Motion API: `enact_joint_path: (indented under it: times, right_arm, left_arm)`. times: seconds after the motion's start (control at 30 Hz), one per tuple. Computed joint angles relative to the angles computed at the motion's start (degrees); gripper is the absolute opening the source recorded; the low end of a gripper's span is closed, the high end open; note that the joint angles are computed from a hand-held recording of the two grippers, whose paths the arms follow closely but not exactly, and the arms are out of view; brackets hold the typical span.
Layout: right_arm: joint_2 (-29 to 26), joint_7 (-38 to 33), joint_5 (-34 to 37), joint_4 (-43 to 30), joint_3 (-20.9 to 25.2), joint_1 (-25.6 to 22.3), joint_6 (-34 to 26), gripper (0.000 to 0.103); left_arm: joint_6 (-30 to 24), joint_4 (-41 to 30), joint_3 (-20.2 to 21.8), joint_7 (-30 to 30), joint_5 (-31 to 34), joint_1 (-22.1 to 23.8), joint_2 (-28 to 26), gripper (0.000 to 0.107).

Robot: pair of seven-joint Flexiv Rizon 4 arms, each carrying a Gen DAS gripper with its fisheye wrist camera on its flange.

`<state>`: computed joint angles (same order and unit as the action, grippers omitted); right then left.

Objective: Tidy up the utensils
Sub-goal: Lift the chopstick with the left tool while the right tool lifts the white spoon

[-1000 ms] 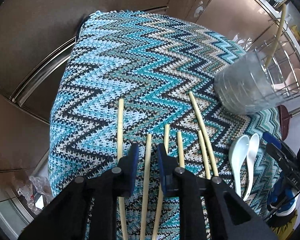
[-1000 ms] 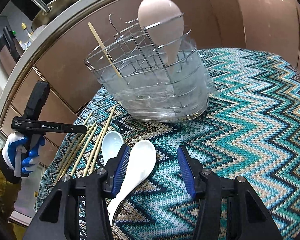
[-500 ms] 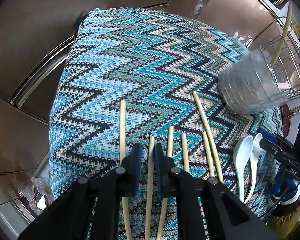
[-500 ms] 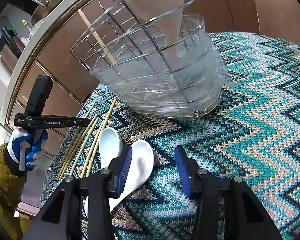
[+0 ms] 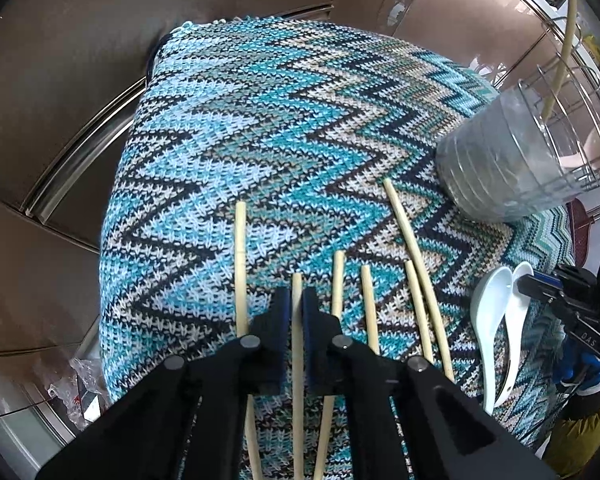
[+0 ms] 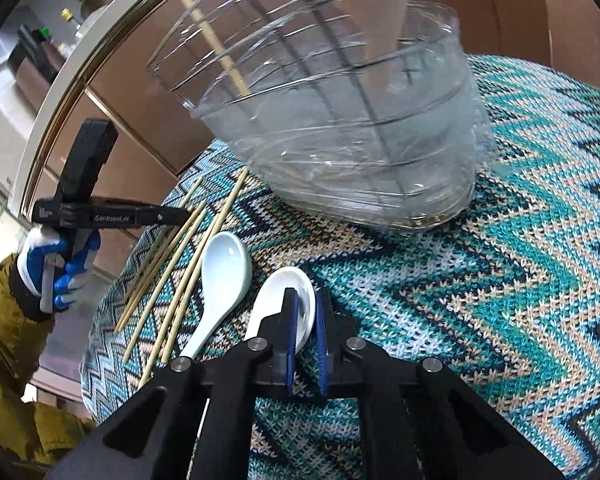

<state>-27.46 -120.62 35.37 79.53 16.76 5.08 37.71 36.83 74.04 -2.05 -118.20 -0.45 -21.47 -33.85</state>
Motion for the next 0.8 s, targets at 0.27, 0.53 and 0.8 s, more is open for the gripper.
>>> enact_joint_path:
  times: [0.27, 0.53, 0.8]
  right_arm:
    - [3.88, -2.04, 1.33, 3.87, -0.05, -0.41, 4.68, 0.006]
    - [11.82, -3.53, 0.92, 11.37, -0.77, 1.33, 13.08, 0.005]
    - [20.32, -3.68, 1.66, 18.53, -1.89, 4.06, 18.98, 0.005]
  left_arm:
    - [1.27, 1.4, 0.46, -0.95, 2.09, -1.38, 2.17, 0.005]
    - [4.84, 5.34, 1.57, -3.84, 7.8, -3.57, 8.09, 0.005]
    - [8.67, 11.37, 1.19, -8.01, 12.42, -4.14, 15.11, 0.005]
